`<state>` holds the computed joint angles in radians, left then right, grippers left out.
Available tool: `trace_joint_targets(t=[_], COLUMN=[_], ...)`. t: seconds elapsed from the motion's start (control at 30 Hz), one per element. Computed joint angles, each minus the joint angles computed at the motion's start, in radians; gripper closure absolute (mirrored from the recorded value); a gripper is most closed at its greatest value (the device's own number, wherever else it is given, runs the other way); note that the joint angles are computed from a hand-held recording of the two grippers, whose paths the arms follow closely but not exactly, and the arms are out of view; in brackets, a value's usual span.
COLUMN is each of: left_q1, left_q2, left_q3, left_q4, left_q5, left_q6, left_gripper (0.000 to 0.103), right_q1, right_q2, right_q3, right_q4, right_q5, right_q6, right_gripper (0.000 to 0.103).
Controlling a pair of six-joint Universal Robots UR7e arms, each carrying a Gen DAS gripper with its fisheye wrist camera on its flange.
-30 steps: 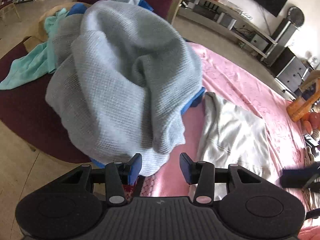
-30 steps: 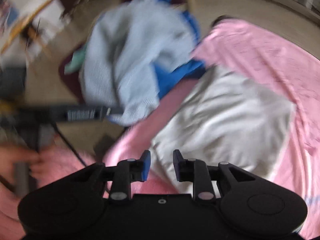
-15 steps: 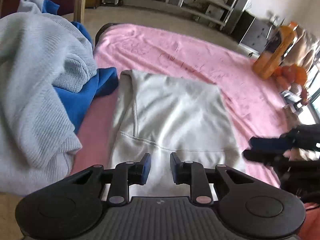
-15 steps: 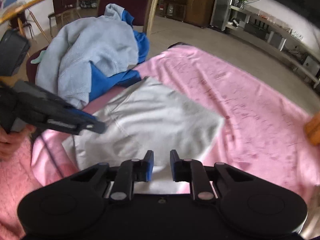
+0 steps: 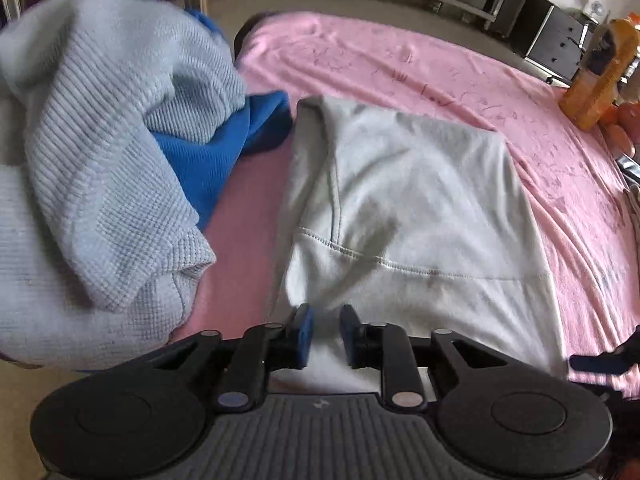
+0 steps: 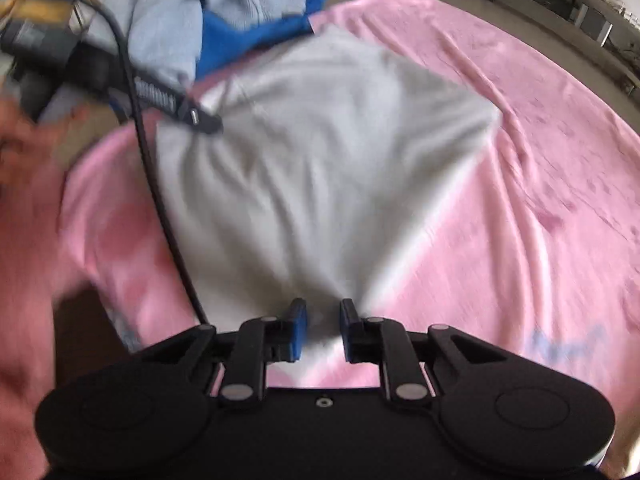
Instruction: Fold clothes
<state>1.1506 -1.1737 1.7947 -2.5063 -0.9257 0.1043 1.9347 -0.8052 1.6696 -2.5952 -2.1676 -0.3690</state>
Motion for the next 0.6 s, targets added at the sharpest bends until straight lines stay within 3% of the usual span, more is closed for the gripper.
trace_joint_targets(t=[0.13, 0.2, 0.3, 0.43, 0.6], left_q1=[-0.015, -0.019, -0.026, -0.032, -0.045], left_q2=[-0.067, -0.073, -0.062, -0.072, -0.088], left_q3=[0.065, 0.073, 0.073, 0.069, 0.032], left_q4=[-0.013, 0.051, 0.141, 0.223, 0.205], left_q5=[-0.204, -0.252, -0.235, -0.175, -0.147], left_q6=[0.113, 0.128, 0.125, 0.091, 0.088], left_gripper=[0.085, 0.085, 0.084, 0.085, 0.084], right_q1=[0.000, -0.004, -0.013, -0.014, 0.009], right_q2=[-0.052, -0.047, -0.006, 0.046, -0.020], right_q3=[0.023, 0.000, -0.049, -0.070, -0.049], right_q4=[-0.074, -0.071, -0.010, 0.070, 0.104], right_q5=[0.068, 0.118, 0.151, 0.097, 0.052], right_q6=[0.018, 0.048, 0.076, 0.058, 0.007], right_gripper=[0.086, 0.086, 0.086, 0.086, 0.086])
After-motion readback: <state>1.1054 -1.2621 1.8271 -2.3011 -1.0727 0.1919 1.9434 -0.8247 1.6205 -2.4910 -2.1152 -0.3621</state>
